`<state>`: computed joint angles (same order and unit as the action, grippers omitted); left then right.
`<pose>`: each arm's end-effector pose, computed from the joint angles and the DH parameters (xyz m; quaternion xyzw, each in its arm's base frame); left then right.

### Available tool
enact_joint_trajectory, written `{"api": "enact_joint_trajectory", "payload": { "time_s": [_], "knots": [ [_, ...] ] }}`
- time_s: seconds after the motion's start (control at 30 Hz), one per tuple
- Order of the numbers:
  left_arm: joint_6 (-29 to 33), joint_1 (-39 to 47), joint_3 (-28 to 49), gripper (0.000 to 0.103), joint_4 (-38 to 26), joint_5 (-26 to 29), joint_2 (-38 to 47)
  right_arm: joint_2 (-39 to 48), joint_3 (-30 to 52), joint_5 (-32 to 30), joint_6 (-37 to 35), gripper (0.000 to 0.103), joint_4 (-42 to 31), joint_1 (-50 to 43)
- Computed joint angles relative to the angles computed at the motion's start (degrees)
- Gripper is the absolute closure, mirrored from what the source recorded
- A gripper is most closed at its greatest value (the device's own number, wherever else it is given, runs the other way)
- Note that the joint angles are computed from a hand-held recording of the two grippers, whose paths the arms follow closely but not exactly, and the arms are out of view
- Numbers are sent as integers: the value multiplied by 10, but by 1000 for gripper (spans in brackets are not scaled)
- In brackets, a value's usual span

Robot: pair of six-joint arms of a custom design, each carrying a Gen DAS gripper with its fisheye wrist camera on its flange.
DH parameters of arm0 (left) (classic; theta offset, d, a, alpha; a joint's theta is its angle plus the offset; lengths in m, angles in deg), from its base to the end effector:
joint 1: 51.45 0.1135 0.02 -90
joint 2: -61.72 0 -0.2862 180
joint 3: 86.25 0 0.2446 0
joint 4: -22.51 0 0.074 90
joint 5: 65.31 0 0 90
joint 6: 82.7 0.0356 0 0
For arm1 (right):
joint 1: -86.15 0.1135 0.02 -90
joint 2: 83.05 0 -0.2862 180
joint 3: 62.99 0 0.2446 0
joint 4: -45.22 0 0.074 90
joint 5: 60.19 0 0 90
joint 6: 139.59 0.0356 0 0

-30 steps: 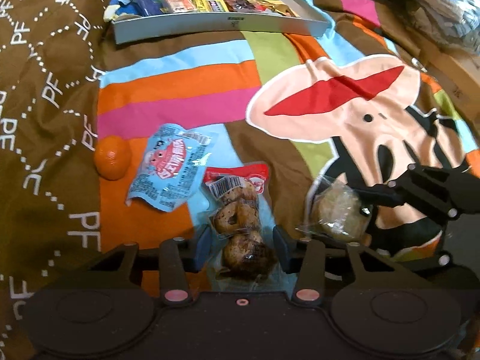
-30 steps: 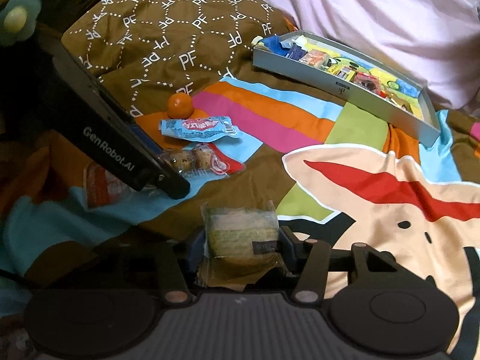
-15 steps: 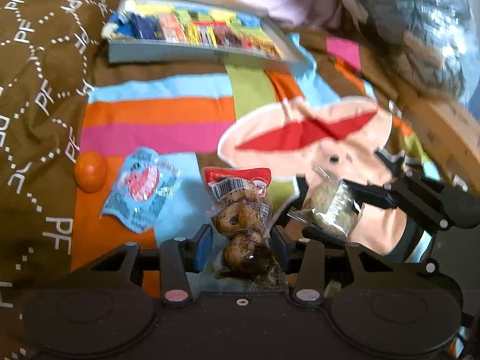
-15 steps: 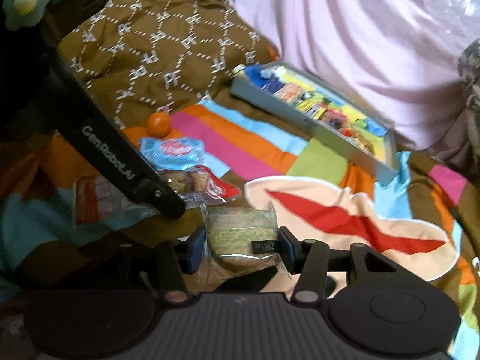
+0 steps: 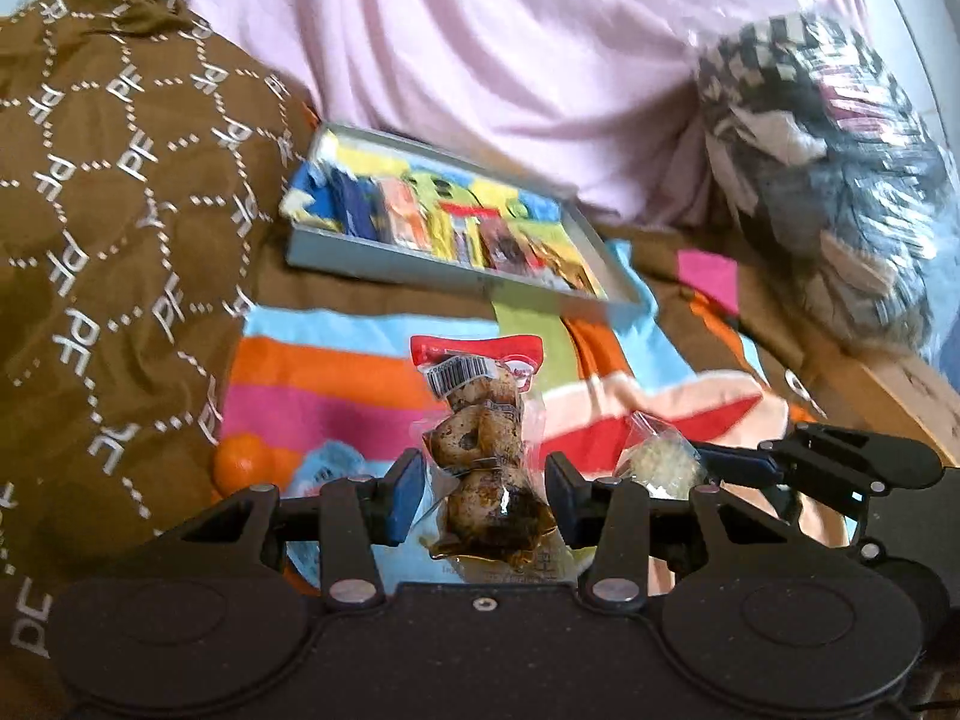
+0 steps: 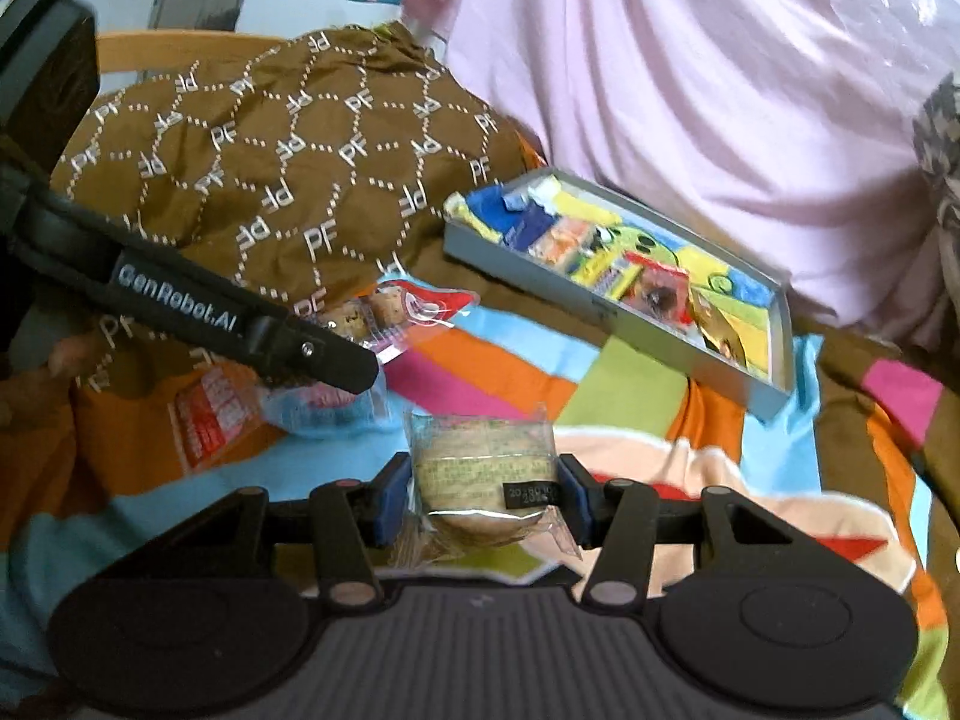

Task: Organize snacks
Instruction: 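Carry the nut snack with the left tool while the right tool carries the cookie to the tray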

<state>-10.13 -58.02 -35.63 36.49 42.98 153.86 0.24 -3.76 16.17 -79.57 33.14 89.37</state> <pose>0.3061 -0.0465 0.1875 0.0021 0.8482 -0.2394 0.4724 0.2967 0.0251 0.2340 -0.3044 0.8330 -0.0011 0.4620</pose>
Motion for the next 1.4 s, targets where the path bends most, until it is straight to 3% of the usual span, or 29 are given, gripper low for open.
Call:
{"api": "enact_joint_trajectory", "payload": {
  "time_s": [0.17,0.37,0.57,0.77,0.83,1.0,1.2,1.4],
  "knots": [
    [-14,-4,43,57,-11,-15,25,19,52,-49,21,47,-35,-29],
    [-18,-15,157,57,-59,-71,87,70,118,-74,5,47,-63,-72],
    [-8,-21,269,56,-55,-138,163,171,271,-75,-5,47,-141,-91],
    [-21,-12,435,56,-120,-183,261,247,318,-102,111,47,-28,-95],
    [-26,-8,493,56,-146,-179,292,269,323,-88,130,47,19,-88],
    [-14,-1,622,56,-209,-183,362,337,412,-58,168,47,32,-70],
    [8,0,735,56,-273,-200,430,420,535,17,231,47,-16,-35],
    [12,0,831,56,-326,-221,487,471,588,59,215,47,-29,-16]
  ]
}}
